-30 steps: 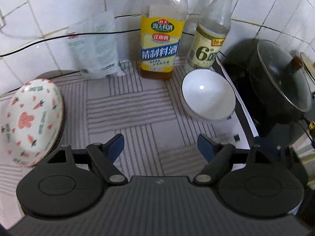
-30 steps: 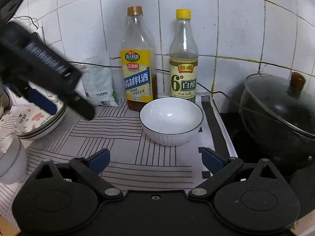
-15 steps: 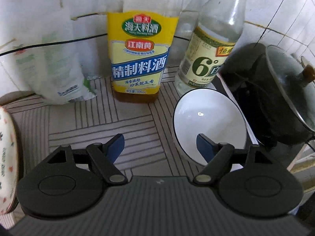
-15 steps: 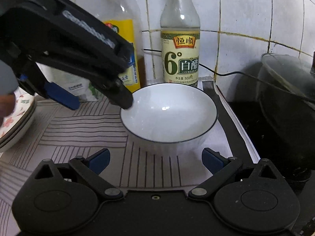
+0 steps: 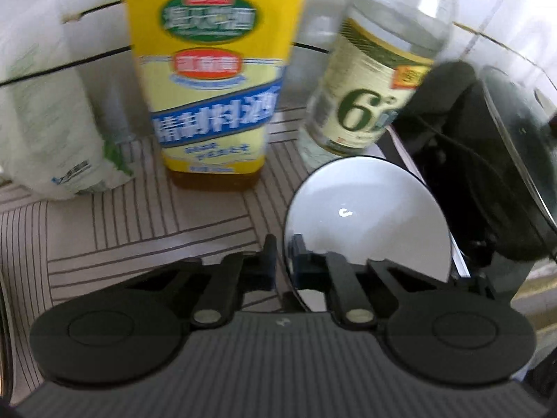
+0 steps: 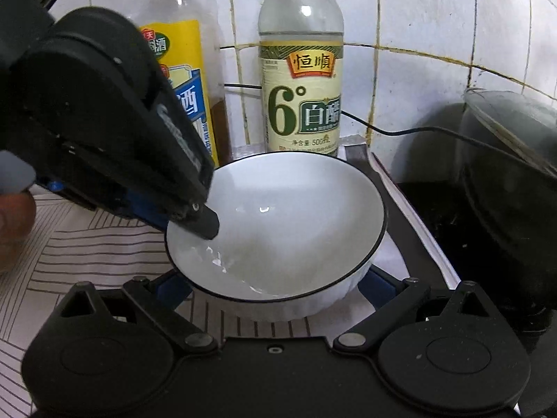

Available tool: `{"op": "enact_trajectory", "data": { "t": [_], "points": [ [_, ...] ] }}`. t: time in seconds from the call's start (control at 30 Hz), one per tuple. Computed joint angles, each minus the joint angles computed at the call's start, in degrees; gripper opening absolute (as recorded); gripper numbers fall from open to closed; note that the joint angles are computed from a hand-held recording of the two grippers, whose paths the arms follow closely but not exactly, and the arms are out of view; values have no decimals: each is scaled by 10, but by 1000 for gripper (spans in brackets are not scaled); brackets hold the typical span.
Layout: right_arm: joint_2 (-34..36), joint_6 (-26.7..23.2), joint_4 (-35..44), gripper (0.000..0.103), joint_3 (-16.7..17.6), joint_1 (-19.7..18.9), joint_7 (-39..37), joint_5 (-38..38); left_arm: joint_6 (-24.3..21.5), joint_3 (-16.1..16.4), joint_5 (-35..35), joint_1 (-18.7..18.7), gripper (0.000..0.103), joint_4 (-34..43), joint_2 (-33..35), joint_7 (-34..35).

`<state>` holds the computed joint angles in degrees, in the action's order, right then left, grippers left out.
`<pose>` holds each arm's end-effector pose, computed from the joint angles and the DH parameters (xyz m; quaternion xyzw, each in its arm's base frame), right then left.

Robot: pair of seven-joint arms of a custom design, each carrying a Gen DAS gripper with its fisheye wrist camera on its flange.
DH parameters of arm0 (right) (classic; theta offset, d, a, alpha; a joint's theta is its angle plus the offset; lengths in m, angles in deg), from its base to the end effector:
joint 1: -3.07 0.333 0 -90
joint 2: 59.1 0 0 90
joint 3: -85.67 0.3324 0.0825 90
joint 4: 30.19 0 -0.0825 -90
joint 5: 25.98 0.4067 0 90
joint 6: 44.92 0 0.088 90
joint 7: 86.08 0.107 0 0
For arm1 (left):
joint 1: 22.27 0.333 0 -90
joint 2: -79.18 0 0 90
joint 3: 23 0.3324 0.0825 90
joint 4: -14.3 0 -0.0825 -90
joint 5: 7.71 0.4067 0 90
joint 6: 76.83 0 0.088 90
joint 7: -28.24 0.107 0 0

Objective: Organize plates and bowls
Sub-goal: 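Close both grippers on the small white bowl rim, then lift the small white bowl and carry it toward the nested bowls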

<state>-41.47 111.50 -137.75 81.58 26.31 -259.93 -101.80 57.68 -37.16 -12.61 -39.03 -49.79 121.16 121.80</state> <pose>0.6229 0.2588 0.3883 -0.5619 0.6956 -0.3411 0.2899 0.7400 -0.3627 0.4507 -0.5098 0.8148 -0.2731 0.0392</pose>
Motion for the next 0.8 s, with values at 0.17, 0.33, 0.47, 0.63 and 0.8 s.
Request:
{"op": "enact_trajectory", "data": {
  "t": [0.17, 0.33, 0.47, 0.63, 0.8],
  "points": [
    [-6, 9, -9, 101, -1, -2, 27, -17, -17, 4, 15, -8, 6, 3, -5, 7],
    [-18, 16, -23, 101, 3, -4, 48, -33, -21, 8, 17, -8, 6, -31, -33, -7],
    [-33, 23, -37, 101, 11, -8, 59, -44, -7, 8, 22, -2, 6, -82, -74, -6],
    [-60, 31, -57, 101, 24, -14, 88, -81, 12, 6, 24, 7, 6, -147, -132, -1],
    [-90, 34, -75, 101, 43, -22, 84, -95, 31, 7, 21, 15, 7, -208, -187, -12]
  ]
}}
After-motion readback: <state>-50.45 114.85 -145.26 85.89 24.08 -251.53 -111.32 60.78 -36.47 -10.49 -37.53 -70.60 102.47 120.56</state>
